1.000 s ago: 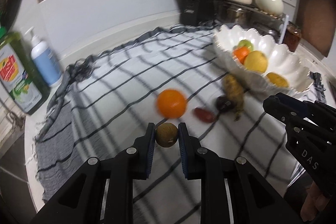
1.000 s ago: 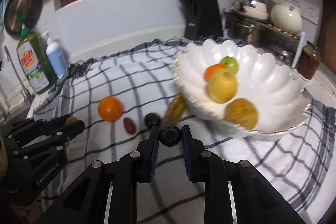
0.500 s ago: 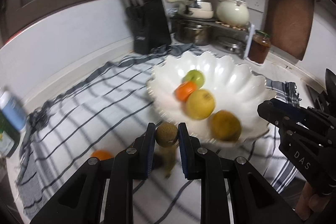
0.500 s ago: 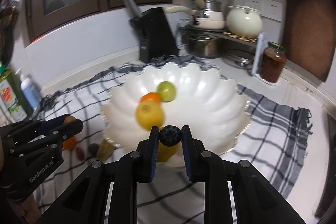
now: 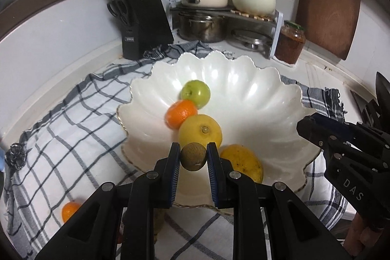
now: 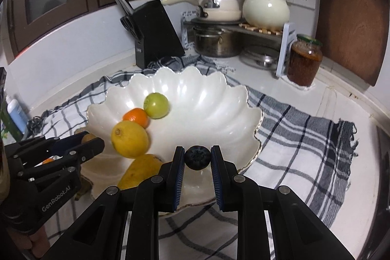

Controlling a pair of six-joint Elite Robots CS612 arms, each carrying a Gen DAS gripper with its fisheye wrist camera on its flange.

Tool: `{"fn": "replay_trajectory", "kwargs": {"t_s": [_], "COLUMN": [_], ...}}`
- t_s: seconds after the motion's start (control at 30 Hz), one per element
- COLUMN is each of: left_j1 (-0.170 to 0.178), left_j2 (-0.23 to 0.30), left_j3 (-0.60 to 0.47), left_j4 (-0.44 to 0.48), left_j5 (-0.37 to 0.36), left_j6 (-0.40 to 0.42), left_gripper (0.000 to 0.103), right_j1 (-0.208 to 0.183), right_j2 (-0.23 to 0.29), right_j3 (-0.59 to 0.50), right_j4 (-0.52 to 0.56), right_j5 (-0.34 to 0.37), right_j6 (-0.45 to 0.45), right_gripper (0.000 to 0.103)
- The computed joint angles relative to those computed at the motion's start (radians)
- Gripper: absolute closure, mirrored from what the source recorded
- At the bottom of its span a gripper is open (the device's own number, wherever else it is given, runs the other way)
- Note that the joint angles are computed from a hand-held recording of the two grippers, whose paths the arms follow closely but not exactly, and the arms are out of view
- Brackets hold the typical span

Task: Organize fruits
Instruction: 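Carry both held fruits over the white bowl and open both tools, then withdraw both tools from the bowl toward the remaining fruits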

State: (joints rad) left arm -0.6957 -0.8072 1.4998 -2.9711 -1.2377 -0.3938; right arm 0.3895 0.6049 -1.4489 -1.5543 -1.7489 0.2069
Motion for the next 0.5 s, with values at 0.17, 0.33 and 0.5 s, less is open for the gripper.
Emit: {"fn": "replay_trajectory", "kwargs": {"t_s": [0.17, 0.33, 0.5], "left_j1": [-0.006, -0.006, -0.013], "left_j2": [0.000, -0.010, -0.031], "left_j3": [0.004, 0.017, 0.050], "left_j4": [0.008, 0.011, -0.005], "left_j5": [0.037, 0.055, 0.113], "left_j6": [-0.015, -0.034, -0.044], "left_gripper": [0.050, 0.038, 0.025], "right_j1": [0.003, 0.012, 0.025], "right_j2": [0.009, 0.010, 0.007], "right_j3": [-0.006, -0.007, -0.006], "right_j4": [-0.011, -0.025, -0.039], "right_j5": [-0.036, -0.093, -0.146], "right_j6": [0.003, 0.004, 0.013], "right_gripper": [0.053, 0.027, 0.015]}}
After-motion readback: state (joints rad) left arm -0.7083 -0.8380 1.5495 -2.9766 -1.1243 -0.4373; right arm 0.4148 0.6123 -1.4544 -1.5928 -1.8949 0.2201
